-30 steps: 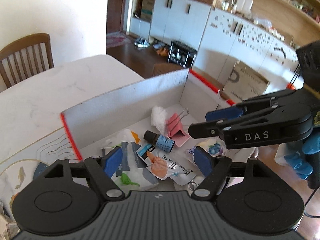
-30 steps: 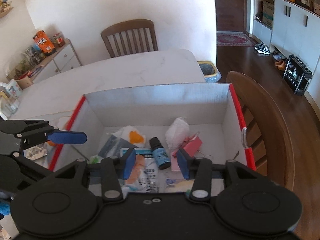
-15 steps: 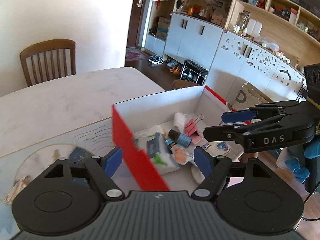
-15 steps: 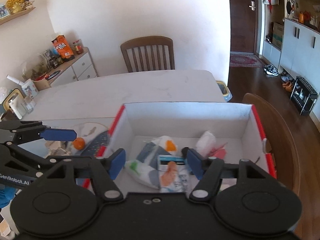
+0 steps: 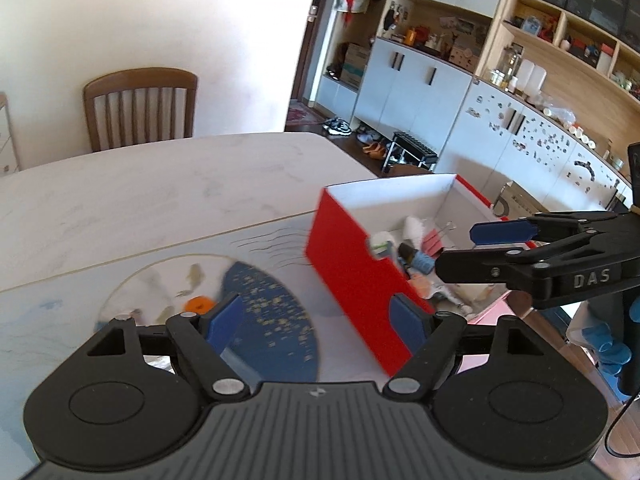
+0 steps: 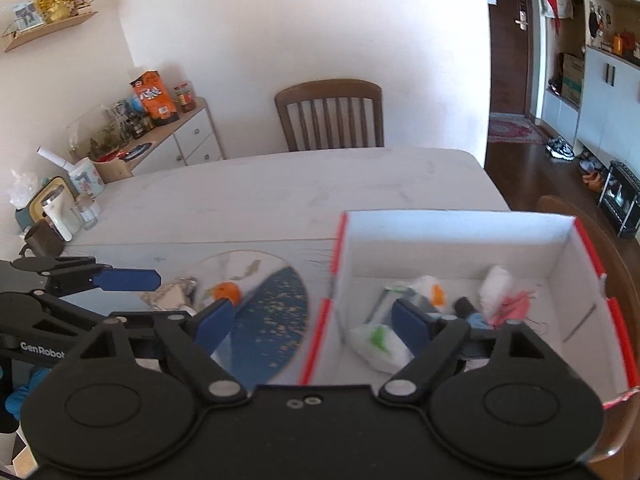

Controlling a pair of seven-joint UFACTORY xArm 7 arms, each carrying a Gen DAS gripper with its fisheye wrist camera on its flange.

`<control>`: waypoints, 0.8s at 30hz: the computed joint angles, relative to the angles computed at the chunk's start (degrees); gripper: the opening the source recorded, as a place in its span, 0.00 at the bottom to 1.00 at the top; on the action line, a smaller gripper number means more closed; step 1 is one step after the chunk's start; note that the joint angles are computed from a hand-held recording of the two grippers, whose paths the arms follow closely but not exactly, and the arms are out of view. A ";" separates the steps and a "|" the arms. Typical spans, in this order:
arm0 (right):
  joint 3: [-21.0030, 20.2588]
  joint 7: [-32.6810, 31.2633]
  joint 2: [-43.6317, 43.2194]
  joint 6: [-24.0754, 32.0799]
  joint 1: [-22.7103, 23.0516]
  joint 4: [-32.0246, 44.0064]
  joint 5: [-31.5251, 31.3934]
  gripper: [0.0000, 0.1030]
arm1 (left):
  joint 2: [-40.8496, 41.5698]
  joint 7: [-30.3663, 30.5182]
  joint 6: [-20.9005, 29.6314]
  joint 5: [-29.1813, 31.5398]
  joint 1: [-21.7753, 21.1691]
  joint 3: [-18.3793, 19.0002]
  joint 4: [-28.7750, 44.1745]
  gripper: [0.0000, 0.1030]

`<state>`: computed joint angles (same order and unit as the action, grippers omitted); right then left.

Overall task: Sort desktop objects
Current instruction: 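Move both tools back over the placemat items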

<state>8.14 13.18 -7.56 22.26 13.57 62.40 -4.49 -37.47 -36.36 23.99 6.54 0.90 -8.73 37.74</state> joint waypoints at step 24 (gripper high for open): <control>-0.57 20.63 17.93 3.32 10.52 17.74 -19.56 0.90 | -16.11 12.16 -1.72 -3.38 4.13 8.18 -17.37 1.00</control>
<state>7.57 33.80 10.37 25.58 24.08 80.14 -24.04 -53.59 -24.21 22.27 3.16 5.03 -0.55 20.37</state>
